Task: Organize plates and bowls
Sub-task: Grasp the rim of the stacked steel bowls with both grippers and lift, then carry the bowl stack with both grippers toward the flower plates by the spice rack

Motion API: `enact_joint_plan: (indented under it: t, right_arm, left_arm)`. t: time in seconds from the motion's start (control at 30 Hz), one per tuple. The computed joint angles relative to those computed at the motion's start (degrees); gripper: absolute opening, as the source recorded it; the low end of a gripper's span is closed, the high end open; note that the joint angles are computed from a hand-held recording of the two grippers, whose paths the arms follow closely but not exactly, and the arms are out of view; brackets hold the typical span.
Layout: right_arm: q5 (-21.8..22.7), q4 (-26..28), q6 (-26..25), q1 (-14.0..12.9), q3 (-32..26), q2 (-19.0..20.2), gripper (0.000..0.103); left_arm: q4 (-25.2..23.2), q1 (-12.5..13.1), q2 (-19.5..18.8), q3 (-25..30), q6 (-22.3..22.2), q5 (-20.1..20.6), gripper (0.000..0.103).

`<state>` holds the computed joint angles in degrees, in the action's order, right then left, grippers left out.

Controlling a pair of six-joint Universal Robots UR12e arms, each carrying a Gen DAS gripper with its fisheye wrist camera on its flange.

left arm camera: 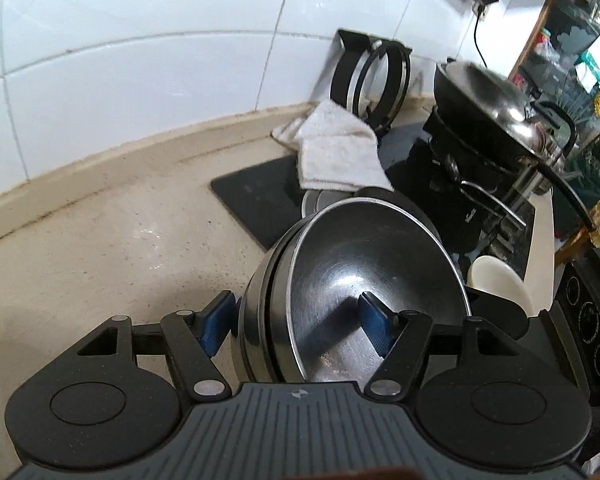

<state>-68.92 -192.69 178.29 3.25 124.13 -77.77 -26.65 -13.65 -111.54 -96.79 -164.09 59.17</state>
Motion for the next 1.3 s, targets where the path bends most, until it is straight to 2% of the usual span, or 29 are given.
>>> enact_joint_plan:
  t: [0.33, 0.7, 1.0, 1.3]
  right_arm:
    - [2.2, -0.2, -2.9, 0.7, 1.6, -2.0, 0.099]
    - [6.1, 2.5, -7.3, 1.9, 2.1, -4.6, 0.099]
    - [8.7, 6.5, -10.1, 3.2, 2.4, -5.5, 0.099]
    - [10.2, 8.2, -10.6, 3.5, 2.4, -5.8, 0.099]
  left_arm:
    - [6.2, 0.3, 4.9, -6.2, -5.6, 3.3, 0.073]
    - [11.2, 0.0, 9.8, -12.2, -10.8, 9.5, 0.074]
    - [11.5, 0.5, 12.3, -16.0, -13.5, 11.4, 0.074]
    - [12.6, 0.9, 13.7, -18.0, -15.2, 12.6, 0.074]
